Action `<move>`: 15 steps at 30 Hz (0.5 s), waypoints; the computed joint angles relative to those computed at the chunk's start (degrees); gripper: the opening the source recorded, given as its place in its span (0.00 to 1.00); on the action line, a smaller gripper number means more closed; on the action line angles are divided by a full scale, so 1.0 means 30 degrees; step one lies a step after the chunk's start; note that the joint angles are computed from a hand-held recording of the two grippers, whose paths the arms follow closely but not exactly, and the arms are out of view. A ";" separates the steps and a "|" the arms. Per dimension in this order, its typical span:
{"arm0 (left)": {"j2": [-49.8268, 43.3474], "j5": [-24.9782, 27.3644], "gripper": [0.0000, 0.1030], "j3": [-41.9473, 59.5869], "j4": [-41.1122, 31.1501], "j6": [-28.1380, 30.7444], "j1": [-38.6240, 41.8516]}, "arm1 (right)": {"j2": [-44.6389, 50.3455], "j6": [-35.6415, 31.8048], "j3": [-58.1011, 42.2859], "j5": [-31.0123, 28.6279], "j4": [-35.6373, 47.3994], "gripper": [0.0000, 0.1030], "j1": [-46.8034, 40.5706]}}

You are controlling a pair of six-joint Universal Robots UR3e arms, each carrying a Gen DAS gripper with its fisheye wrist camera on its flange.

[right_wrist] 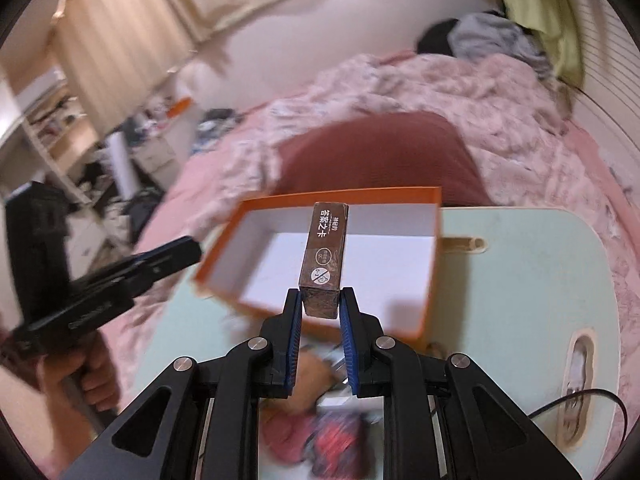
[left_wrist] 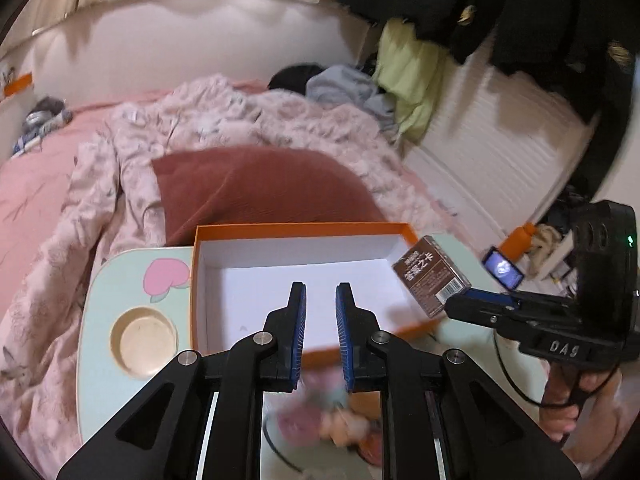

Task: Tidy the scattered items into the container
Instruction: 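Carry the card box over the orange box and open the right tool while the left tool hovers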

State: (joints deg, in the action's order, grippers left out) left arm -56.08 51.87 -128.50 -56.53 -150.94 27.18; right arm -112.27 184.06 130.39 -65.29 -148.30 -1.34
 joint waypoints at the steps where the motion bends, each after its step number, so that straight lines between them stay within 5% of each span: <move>1: -0.1509 0.0729 0.16 0.0072 0.1872 -0.0953 -0.0895 | 0.0724 0.0180 -0.0219 -0.0198 -0.0481 0.18 0.0062; 6: -0.6365 0.0278 0.17 0.1094 0.3858 -0.2993 -0.1717 | 0.2655 0.0971 -0.0420 -0.0661 -0.1916 0.23 -0.0102; 15: -0.6209 -0.1012 0.23 0.0330 0.2497 -0.2826 0.0216 | 0.4566 -0.0016 -0.1164 -0.1228 -0.2628 0.23 -0.1322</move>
State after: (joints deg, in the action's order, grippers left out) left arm -74.71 48.83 -127.51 -49.04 -159.41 27.83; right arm -98.58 184.02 126.90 -68.97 -156.18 -5.30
